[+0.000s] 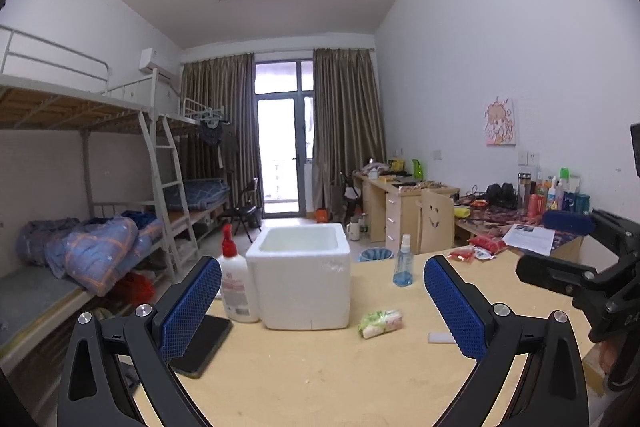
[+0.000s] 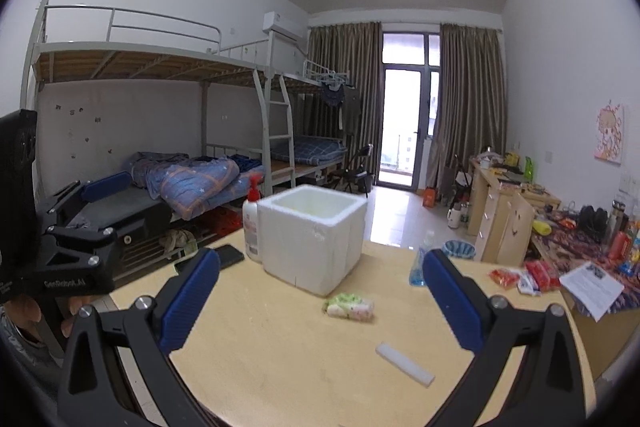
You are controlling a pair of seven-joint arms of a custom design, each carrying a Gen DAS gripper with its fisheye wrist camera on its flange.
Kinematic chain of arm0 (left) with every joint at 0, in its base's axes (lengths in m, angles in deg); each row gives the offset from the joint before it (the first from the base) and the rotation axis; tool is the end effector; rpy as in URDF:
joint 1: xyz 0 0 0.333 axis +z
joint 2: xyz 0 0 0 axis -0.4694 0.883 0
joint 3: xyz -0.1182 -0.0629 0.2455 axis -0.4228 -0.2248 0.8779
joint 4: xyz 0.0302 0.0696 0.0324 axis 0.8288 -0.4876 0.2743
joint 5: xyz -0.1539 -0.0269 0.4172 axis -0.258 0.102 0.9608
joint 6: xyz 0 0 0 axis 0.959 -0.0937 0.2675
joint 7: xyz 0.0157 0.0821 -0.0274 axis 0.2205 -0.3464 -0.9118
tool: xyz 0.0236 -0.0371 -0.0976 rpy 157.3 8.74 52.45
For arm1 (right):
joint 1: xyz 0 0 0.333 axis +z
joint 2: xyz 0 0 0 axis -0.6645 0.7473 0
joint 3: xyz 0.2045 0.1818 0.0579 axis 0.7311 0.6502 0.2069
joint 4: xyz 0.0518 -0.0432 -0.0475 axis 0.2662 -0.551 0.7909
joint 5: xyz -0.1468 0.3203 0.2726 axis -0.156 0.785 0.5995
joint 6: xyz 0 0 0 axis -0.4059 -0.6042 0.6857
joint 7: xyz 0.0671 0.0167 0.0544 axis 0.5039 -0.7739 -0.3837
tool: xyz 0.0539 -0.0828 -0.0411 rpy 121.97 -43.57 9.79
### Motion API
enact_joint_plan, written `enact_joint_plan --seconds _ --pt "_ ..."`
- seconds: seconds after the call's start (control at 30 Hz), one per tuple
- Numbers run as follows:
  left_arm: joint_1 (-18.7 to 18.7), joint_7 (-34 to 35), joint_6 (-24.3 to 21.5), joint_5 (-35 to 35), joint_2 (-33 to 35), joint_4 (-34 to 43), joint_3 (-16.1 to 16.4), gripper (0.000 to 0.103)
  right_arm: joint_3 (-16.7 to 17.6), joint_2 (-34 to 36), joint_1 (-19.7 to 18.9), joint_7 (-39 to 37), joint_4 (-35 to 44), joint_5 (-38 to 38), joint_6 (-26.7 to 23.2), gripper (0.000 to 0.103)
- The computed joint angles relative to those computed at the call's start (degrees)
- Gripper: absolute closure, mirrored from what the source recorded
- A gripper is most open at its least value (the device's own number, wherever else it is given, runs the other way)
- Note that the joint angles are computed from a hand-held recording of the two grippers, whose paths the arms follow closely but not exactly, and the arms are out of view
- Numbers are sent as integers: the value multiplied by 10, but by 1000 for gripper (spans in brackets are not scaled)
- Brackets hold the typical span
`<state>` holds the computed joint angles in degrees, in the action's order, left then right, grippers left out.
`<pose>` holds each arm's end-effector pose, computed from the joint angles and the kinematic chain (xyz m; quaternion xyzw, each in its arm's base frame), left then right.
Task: Organize soft objects
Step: 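Withdraw both open tools up and away from the foam box, then move both open tools toward the white tube and wipe pack on the table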
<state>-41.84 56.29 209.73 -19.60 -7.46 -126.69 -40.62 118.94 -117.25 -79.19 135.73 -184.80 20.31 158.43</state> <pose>0.4251 -0.1665 0.5902 -0.4277 0.6164 -0.5343 0.3894 0.4454 0.3821 0.5556 -0.6265 0.4674 -0.4020 0.4769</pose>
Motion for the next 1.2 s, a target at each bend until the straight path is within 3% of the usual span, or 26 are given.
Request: enact_joint_plan --seconds 0.13,0.27,0.33,0.43,0.5,0.67,0.77,0.9,1.0,1.2 --pt "6 -12 18 -10 12 -7 -9 1 6 -20 -1 10 -25 11 18 0" --pt "53 -18 53 -39 19 -17 -61 1 19 -45 -12 13 -39 27 30 0" --pt "43 -20 53 -34 27 -16 -53 1 27 -61 -19 19 -44 36 32 0" --pt "-1 -33 38 -10 29 -22 -8 1 35 -73 -20 35 -56 54 26 0" --pt "10 -41 49 -18 29 -30 -18 1 39 -96 -18 52 -70 62 20 0" --pt "120 -11 98 -117 35 -46 -153 1 46 -145 -15 88 -94 67 5 0" --pt "135 16 123 -160 43 -52 -184 1 49 -179 -13 113 -109 63 1 0" --pt "119 54 137 -180 60 -52 -183 1 51 -205 -6 142 -127 57 0 0" --pt "84 57 142 -164 74 -49 -149 1 50 -205 -4 150 -129 46 -13 0" --pt "63 62 125 -163 77 -49 -130 1 41 -161 2 151 -131 20 -9 0"
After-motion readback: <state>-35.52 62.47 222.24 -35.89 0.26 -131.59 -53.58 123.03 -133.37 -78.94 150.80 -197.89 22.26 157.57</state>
